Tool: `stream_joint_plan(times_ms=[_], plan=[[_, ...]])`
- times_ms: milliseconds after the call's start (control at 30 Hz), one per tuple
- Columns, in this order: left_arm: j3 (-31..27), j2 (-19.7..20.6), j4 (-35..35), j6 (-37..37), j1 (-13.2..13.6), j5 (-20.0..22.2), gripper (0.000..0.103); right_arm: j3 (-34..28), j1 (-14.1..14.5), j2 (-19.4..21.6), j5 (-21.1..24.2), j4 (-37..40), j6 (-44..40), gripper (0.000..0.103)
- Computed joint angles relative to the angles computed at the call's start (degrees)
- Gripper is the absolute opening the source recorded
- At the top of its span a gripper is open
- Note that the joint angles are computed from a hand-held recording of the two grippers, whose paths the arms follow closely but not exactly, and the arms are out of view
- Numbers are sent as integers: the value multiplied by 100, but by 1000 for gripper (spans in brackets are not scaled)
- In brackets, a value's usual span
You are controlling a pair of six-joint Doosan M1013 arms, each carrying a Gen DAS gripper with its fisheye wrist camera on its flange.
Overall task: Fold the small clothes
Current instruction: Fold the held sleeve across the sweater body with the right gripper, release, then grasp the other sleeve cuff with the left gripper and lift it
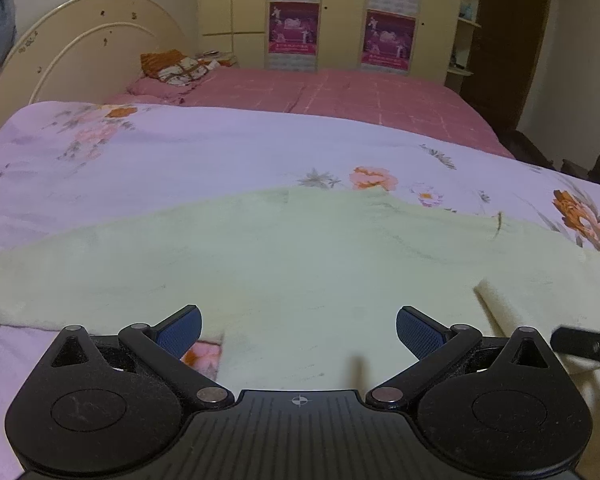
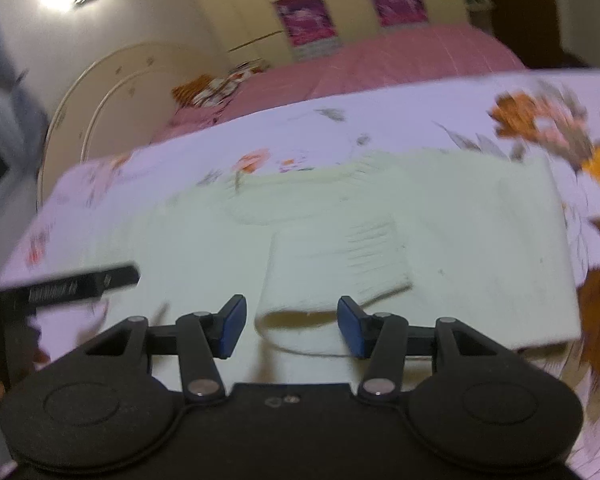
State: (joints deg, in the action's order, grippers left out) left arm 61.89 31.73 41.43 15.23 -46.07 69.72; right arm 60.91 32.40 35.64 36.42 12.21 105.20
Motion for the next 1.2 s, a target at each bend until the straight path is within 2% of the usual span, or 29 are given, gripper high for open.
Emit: stream_joint_plan(times_ms=[100,167,233,367,467,533,567,600,633,700,800,867,933,967,1067,1133,1200], plan=[[52,-41,0,-44,-6,35,103,-106,-12,122,19,47,321,50],[126,-92,84,-62,-20,88,103,-221,5,186,276,-148,794,47],[197,-130,157,-86,-32,161,103,1,-9,51,180,-68,768,46],[352,-214,55,-279,-6,149,103,-11,-16,76,269,-74,1034,48],[443,-258,5,-299,-15,123,103,-71,7,145,61,-481,1483,45],[490,-284,-7,-265,-18,116,103,-206,43,240,54,-922,1916,40],[513,-298,-1,-282,-17,105,103,-244,51,270,22,-971,1983,33],[536,-315,-12,-303,-10,74,103,-283,64,297,-34,-944,1949,15],[572,-340,-52,-335,7,-6,103,-331,82,323,-62,-917,1860,10],[639,-384,-146,-407,42,-163,103,-396,152,347,-183,-878,1552,10],[706,-420,-304,-499,103,-381,103,-596,273,443,-194,-470,607,10],[753,-442,-311,-602,122,-447,103,-879,344,585,180,-181,-172,11],[820,-479,-361,-640,141,-561,103,-1168,367,732,744,160,-824,21],[852,-496,-428,-625,155,-651,103,-1157,379,722,812,203,-946,26],[895,-517,-876,-523,218,-1043,103,-775,336,494,513,377,-973,31],[878,-496,-1296,-389,257,-1389,103,-475,299,298,301,117,-666,31],[871,-456,-1728,-264,286,-1796,103,-247,258,146,168,-220,-318,37]])
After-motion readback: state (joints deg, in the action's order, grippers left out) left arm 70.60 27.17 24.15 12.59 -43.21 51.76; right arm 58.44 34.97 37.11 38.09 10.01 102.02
